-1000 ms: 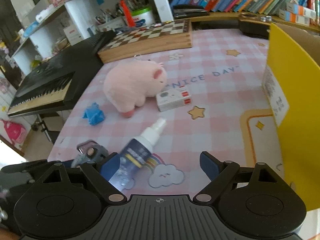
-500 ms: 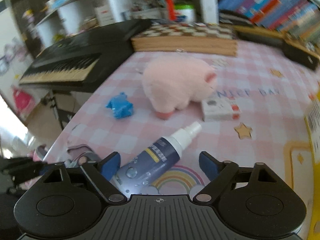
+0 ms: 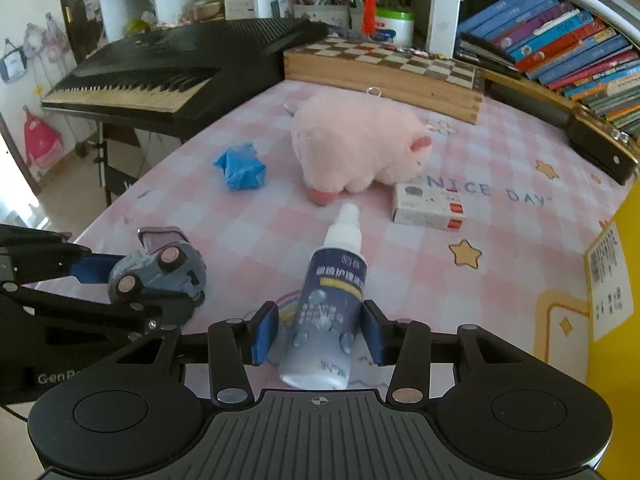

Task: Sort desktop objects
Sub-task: 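Carry the grey truck and spray bottle with both tools over the yellow box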

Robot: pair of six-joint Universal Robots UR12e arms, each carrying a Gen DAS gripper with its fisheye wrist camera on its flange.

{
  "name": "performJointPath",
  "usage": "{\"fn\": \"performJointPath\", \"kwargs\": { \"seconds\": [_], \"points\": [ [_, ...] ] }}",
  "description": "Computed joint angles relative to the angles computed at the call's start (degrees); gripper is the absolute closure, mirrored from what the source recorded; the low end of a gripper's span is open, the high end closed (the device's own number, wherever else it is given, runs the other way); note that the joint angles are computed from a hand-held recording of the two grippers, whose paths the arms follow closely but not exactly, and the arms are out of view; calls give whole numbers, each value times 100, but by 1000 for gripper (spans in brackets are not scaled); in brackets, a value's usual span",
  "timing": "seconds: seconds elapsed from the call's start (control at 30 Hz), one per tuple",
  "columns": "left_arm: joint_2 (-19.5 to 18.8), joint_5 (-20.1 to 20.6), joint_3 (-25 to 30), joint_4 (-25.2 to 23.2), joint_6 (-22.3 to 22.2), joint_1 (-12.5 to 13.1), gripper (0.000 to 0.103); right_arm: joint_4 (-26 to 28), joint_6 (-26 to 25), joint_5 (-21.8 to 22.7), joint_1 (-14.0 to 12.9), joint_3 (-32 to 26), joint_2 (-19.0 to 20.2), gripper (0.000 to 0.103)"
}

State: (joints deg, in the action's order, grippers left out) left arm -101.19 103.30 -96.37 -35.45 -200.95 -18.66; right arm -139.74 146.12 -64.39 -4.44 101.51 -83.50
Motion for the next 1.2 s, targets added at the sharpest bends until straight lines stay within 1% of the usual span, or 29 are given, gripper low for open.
{"fn": "performJointPath", "kwargs": {
  "seconds": [0.07, 0.17, 0.27, 0.33, 0.4, 0.5, 0.6, 0.67, 0.8, 0.97, 1.2],
  "points": [
    [-10, -11, 21, -24, 0, 3, 60, -40, -21, 58, -13, 7, 14, 59],
    [4, -82, 26, -58, -131, 24, 60, -21, -113, 127, -54, 35, -14, 59],
    [25, -181, 6, -39, -215, 39, 61, 162, -183, 194, -89, 1, -44, 69],
    [48, -351, -11, -17, -296, 60, 61, 306, -141, 262, -131, -38, -44, 71],
    [85, -521, -52, 97, -422, 76, 61, 547, 130, 411, -218, -92, -53, 71],
    [147, -778, -103, 312, -642, 96, 61, 946, 791, 844, -430, -191, -79, 71],
    [193, -1020, -117, 478, -856, 122, 61, 1004, 1227, 1141, -585, -188, -159, 71],
    [215, -1110, -112, 537, -922, 115, 61, 938, 1338, 1282, -668, -146, -245, 71],
    [297, -1262, -144, 733, -1008, 89, 62, 1092, 1314, 1532, -840, -80, -442, 71],
    [449, -1306, -250, 917, -1029, -3, 61, 1349, 1154, 1768, -1083, 94, -754, 71],
    [655, -1706, -420, 1011, -990, -152, 61, 1569, 1098, 1937, -1451, 438, -1235, 71]
  ]
}}
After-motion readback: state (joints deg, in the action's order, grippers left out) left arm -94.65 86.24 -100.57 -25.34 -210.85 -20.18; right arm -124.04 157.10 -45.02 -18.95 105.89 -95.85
